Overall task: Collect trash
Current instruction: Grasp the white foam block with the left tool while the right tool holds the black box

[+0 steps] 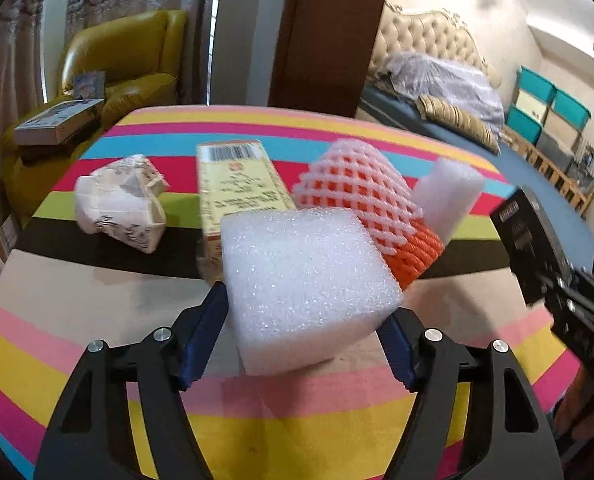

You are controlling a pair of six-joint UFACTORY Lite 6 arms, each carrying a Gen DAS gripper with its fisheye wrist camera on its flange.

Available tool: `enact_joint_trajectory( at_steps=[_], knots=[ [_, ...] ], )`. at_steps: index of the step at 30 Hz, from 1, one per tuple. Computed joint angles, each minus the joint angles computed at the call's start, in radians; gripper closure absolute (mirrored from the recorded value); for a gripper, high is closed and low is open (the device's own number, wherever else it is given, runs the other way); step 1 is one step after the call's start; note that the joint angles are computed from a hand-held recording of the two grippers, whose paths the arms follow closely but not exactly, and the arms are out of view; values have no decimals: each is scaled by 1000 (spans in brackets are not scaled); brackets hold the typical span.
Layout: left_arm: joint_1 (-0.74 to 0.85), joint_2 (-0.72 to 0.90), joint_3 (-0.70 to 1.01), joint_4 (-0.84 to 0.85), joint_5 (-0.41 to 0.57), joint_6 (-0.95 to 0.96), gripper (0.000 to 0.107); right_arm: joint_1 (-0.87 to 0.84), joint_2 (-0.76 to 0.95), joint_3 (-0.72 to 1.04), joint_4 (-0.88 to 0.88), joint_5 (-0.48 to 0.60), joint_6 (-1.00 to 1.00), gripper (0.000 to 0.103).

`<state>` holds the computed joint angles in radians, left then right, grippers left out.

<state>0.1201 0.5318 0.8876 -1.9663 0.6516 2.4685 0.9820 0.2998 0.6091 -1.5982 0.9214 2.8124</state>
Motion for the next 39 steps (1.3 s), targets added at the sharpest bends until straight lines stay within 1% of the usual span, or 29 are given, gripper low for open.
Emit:
enact_joint_trajectory(
  at_steps=[2,7,9,17,21,23,30,39],
  knots=[
    [36,-7,-12,26,34,-17,40,72,17,25,69,52,-26,65],
    [134,-10,-25,108,108,-74,40,171,65,93,138,114,-73,65],
    [175,-14,-39,130,142,-74,40,203,92,140,172,143,-122,65],
    [299,-76,-142,136,218,53,40,247,163,254,210,166,-222,65],
    [336,-91,-160,151,239,87,40,249,175,282,216,170,-254,65],
    [342,-99,-186,132,249,128,40,255,179,292,223,173,-264,65],
    [355,-115,-215,124,259,177,40,249,158,272,217,168,-265,65],
    [391,-99,-205,130,272,214,40,243,167,290,224,166,-288,65]
  ],
)
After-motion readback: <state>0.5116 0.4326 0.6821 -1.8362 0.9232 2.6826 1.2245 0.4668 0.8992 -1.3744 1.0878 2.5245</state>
